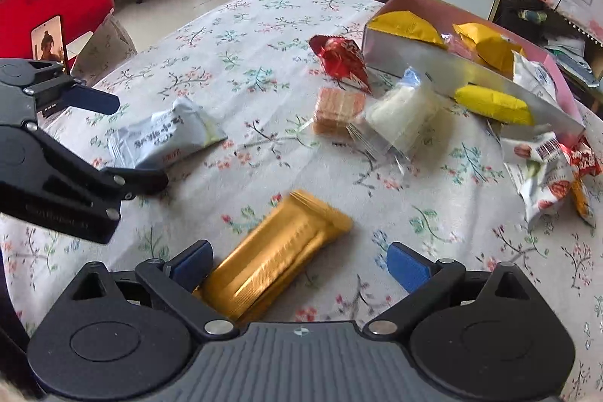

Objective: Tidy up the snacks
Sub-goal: 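Close left gripper on the white packet while right gripper closes on the gold bar, then carry the white packet with left gripper while right gripper carries the gold bar to the box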

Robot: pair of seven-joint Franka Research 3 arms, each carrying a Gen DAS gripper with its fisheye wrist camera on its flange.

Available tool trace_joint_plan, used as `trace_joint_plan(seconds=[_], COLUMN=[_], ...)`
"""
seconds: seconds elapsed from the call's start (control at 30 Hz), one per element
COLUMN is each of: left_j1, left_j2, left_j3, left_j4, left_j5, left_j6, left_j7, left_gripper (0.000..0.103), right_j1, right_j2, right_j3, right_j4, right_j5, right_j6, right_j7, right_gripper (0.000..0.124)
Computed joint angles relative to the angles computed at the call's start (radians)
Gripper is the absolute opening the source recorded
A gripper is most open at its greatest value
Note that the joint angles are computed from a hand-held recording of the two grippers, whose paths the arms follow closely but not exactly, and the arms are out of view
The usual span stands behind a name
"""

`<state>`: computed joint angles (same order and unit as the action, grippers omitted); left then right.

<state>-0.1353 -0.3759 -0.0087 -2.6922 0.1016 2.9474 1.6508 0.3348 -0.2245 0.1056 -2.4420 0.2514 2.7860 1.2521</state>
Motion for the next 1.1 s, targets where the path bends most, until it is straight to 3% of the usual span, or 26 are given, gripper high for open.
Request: trace_joint_plan(seconds=[0.27, 0.43, 0.53, 0.87, 1.0, 1.1], left_j1=[-0.105, -0.091, -0.076, -0.040, -0.055, -0.026], left_j2=[0.014, 0.020, 0.027, 0.047, 0.050, 0.051], left_j3=[0.086, 0.061, 0.045, 0.011, 0.026, -0.002], left_j4=[0.001, -0.011, -0.011, 0.004, 0.011, 0.020], left_j5=[-0.149, -0.160, -0.144, -0.079, -0.083, -0.062], left_j6=[0.021, 0.073, 0.095, 0.106, 0.099, 0.086], left_j7=[0.077, 0.059, 0.028, -0.080, -0.094, -0.132], left_gripper=[0.078, 0.058, 0.047, 0.045, 0.045, 0.045], right_j1=[-0.011, -0.004, 0.016, 0.076, 0.066, 0.054], right_j2=[-0.038, -0.044, -0.047, -0.064, -0.061, -0.057], right_j3=[-0.012, -0.014, -0.029, -0.063, -0.051, -0.043], right_j4=[-0.047, -0.062, -0.063, -0.056, -0.048, -0.040], right_j5=[0.012, 0.023, 0.058, 0.198, 0.205, 0.200], right_j6=[0.027, 0.053, 0.056, 0.033, 0.024, 0.017], right_j7=[-0.023, -0.027, -0.063, -0.246, -0.260, -0.247], right_gripper=[0.087, 0.085, 0.076, 0.023, 0.019, 0.019])
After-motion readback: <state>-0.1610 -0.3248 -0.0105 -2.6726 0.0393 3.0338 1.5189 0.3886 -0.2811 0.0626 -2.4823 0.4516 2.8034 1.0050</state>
